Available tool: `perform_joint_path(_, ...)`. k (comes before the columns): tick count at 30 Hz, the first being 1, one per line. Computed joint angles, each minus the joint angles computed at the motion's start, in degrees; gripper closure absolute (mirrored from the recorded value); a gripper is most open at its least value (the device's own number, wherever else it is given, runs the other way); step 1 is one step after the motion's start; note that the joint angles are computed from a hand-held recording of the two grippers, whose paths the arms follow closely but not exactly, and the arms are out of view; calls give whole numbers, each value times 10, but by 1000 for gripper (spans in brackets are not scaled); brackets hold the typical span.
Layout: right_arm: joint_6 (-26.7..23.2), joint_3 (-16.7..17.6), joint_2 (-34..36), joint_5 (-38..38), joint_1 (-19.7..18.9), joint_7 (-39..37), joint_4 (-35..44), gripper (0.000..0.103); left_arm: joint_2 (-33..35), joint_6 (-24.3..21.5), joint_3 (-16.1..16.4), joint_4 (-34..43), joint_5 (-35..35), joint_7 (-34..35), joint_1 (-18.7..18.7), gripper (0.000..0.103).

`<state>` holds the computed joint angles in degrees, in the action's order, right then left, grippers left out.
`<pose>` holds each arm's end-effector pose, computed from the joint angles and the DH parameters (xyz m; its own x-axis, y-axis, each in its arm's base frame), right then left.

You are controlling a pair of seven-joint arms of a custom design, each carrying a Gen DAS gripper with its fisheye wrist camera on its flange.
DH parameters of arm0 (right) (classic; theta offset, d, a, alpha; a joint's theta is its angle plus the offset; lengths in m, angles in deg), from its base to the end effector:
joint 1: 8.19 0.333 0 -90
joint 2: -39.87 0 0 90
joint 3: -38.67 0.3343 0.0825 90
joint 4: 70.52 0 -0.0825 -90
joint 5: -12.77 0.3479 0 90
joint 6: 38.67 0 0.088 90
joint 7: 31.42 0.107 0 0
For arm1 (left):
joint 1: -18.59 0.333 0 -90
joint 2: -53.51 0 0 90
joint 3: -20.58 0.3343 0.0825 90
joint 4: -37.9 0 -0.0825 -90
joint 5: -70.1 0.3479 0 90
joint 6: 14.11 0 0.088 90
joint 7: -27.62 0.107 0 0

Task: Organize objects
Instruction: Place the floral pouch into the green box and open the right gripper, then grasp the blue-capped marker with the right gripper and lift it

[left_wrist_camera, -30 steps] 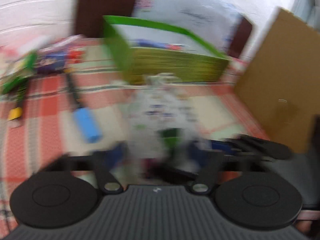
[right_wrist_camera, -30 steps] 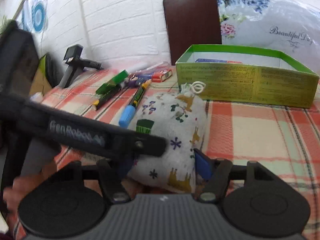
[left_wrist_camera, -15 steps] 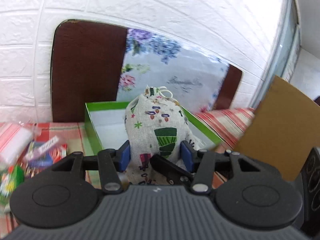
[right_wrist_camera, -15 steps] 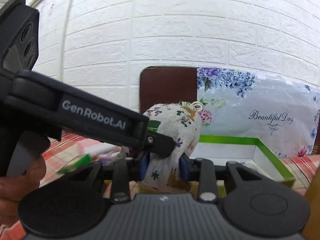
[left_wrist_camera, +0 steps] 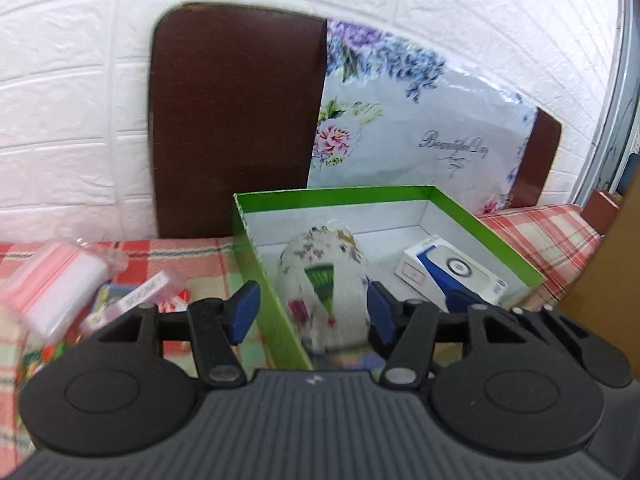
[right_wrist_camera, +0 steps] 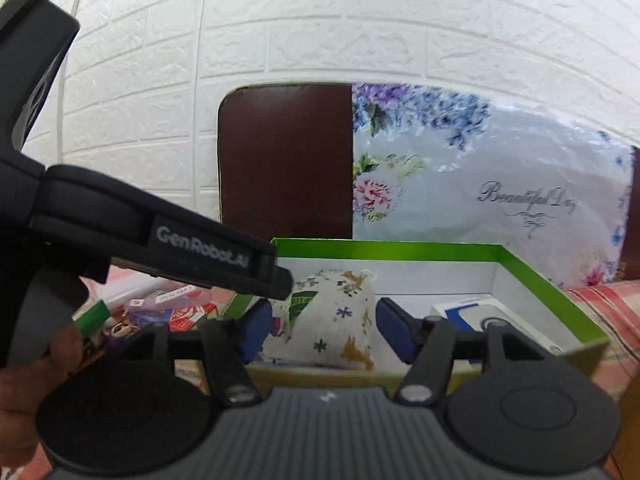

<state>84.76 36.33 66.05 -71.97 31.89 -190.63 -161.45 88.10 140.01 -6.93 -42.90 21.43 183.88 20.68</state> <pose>0.5636 0.3911 0.4488 -0.3958 -0.9183 0.0073 -0.2819 0.1140 -0.9526 0.7049 -0.2033 0.4768 -0.7446 -0.6476 0.1621 -0.4381 0.2908 -0.8506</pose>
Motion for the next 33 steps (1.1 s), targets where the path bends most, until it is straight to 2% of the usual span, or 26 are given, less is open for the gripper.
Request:
perform_joint_path(2, -22, 6, -3, -1, 17, 18, -5, 43, -34, 17, -26, -56, -47, 60, 35, 42)
perform_joint_path(4, -29, 15, -6, 8, 27, 31, -9, 43, -58, 37, -30, -96, -83, 107, 48, 41)
perform_joint_path(7, -23, 25, -6, 29, 32, 34, -10, 43, -94, 61, -22, -153, -136, 166, 57, 41)
perform_joint_path(9, -9, 31, -3, 49, 33, 26, -8, 43, -113, 78, -13, -187, -169, 201, 61, 34)
perform_joint_path(11, 10, 35, 3, 71, 34, 12, -4, 43, -128, 88, -2, -214, -199, 233, 64, 34)
perform_joint_path(16, 61, 33, 28, 119, 41, -34, 20, 43, -139, 101, 50, -246, -228, 261, 60, 34)
perform_joint_path(18, 72, 27, 45, 134, 48, -67, 44, 43, -129, 130, 71, -241, -239, 269, 53, 34)
perform_joint_path(19, 75, 23, 57, 144, 51, -90, 61, 43, -119, 151, 87, -234, -221, 244, 43, 34)
perform_joint_path(20, 80, 20, 68, 153, 53, -112, 79, 44, -105, 179, 93, -225, -205, 222, 41, 33)
perform_joint_path(22, 86, 15, 95, 182, 51, -162, 122, 46, -83, 206, 73, -199, -233, 239, 67, 29)
perform_joint_path(25, 63, 7, 150, 238, 47, -246, 207, 50, -74, 183, 112, -180, -151, 109, 54, 31)
perform_joint_path(28, 74, -4, 180, 273, 40, -294, 251, 78, -82, 135, 144, -177, -74, -6, 41, 33)
perform_joint_path(29, 69, -8, 185, 283, 43, -309, 262, 83, -87, 101, 141, -174, -62, -29, 49, 40)
perform_joint_path(30, 65, -14, 189, 291, 47, -318, 268, 83, -92, 67, 133, -173, -57, -40, 63, 45)
perform_joint_path(33, 107, -30, 162, 308, 57, -278, 221, 83, -111, -2, 106, -180, -48, -53, 85, 45)
